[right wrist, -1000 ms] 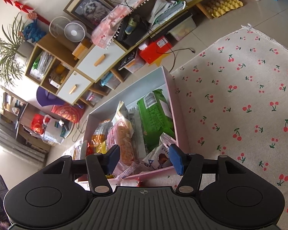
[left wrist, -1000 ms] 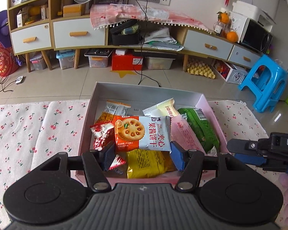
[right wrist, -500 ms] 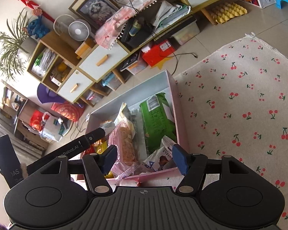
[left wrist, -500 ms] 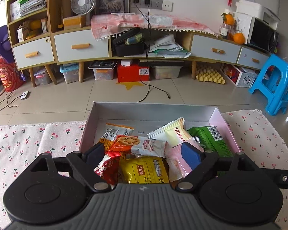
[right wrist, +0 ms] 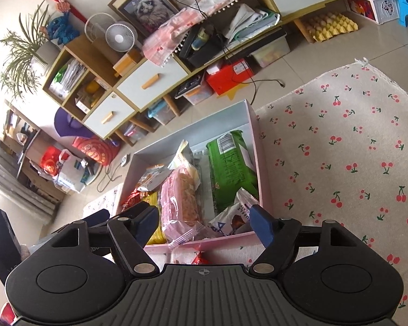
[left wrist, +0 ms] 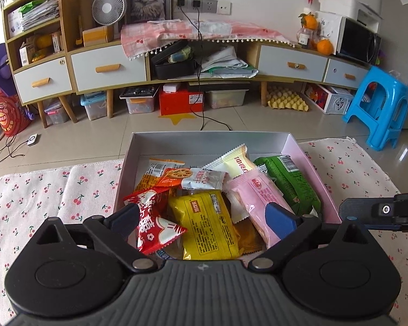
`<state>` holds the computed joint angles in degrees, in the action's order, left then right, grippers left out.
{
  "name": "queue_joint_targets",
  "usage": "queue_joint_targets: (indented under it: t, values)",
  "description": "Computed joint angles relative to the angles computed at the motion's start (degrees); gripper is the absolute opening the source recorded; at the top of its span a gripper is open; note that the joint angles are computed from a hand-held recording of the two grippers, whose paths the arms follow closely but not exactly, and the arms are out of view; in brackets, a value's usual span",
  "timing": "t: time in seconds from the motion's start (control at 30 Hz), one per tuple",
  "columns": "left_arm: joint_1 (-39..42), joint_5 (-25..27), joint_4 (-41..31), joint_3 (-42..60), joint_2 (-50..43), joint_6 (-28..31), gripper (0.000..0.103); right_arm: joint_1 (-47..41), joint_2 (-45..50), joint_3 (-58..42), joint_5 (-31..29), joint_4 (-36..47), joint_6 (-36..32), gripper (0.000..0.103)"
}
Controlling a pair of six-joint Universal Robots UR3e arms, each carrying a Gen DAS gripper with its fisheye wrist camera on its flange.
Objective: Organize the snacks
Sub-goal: 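Lift both grippers out of the pink box back over the snacks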
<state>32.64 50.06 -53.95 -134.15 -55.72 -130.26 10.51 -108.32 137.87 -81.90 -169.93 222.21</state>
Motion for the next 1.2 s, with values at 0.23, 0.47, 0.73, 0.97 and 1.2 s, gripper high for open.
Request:
queue_joint_targets:
  t: [0.23,0.47,0.73,0.97,1.2]
  values:
    - [8.8,-2.8,-19.2,1.6,8.9,10.5,0.102,3.5,-1.0,-1.6,-3.7,3.1,-0.9,0.086]
    - [18.5,-3.8,-40.3,4.8,16.1,25.6,0.102,9.0,-0.3,-3.6,-9.3,5.6,-2.6,0.090]
    - [25.3,-3.5,-53.2,4.2,18.9,38.9,0.102,15.3,1.5,-4.3,-16.1,7.5,-5.3,0.091]
    - [22.5,-4.4,-50.3,0.6,15.2,45.1,0.098,21.1,5.8,-4.7,-21.8,7.0,-10.7,0.092]
    - [19.0,-4.3,-46.4,0.3,8.5,45.7,0.078,23.4,9.3,-4.3,-23.8,6.4,-14.8,0.092]
